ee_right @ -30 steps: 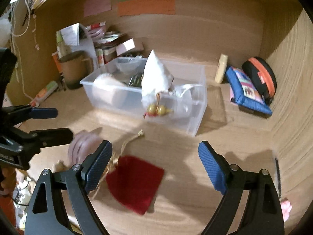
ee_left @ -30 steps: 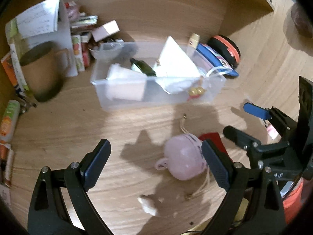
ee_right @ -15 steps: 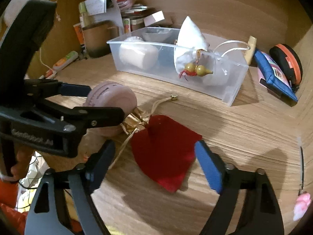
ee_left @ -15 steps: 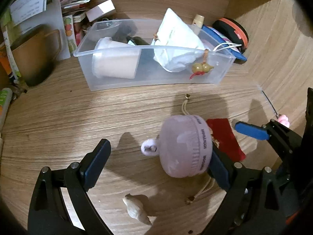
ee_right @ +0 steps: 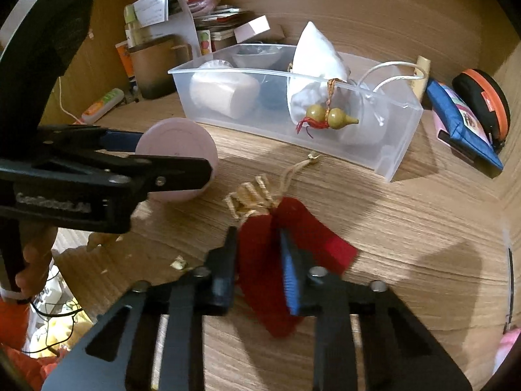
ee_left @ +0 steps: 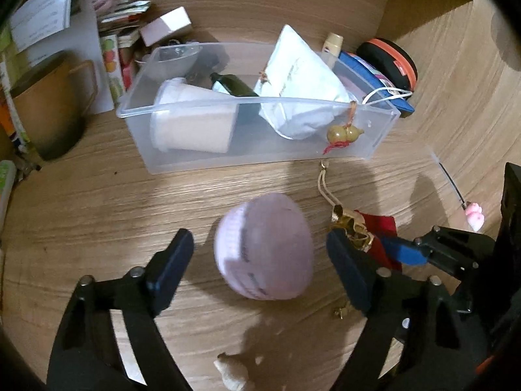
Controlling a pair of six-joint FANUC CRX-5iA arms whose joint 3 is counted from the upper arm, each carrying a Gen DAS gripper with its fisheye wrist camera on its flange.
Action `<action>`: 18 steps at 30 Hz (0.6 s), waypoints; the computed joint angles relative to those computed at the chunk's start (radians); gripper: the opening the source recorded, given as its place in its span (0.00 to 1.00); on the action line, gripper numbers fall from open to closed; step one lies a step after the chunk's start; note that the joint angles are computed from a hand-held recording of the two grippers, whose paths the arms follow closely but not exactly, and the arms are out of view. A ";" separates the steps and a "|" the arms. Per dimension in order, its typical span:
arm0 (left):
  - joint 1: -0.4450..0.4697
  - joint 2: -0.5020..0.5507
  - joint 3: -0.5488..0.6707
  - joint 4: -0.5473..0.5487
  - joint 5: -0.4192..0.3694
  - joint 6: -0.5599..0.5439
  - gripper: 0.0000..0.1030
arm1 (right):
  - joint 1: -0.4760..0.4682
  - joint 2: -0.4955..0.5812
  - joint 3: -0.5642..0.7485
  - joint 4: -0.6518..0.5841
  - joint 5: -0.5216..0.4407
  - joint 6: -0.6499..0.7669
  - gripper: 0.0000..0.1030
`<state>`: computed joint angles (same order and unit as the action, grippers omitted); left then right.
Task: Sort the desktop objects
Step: 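Grasp the pink round container with the left tool while the right tool grasps the red velvet pouch, then lift the pink container and red pouch and carry both over the bin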
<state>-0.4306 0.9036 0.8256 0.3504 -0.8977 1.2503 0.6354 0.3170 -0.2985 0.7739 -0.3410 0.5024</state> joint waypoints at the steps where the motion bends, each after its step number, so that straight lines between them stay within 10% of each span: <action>1: -0.001 0.011 0.018 0.000 -0.011 -0.001 0.75 | -0.001 -0.003 -0.003 0.002 0.002 -0.004 0.16; 6: -0.006 0.051 0.088 -0.016 -0.058 0.015 0.58 | -0.018 -0.023 -0.030 0.032 0.028 -0.056 0.13; 18: -0.013 0.010 0.032 -0.073 0.021 0.072 0.58 | -0.049 -0.054 -0.021 -0.130 0.081 0.035 0.12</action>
<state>-0.4439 0.9136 0.8576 0.2778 -0.8765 1.3218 0.5860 0.2630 -0.3199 0.6443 -0.2596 0.5373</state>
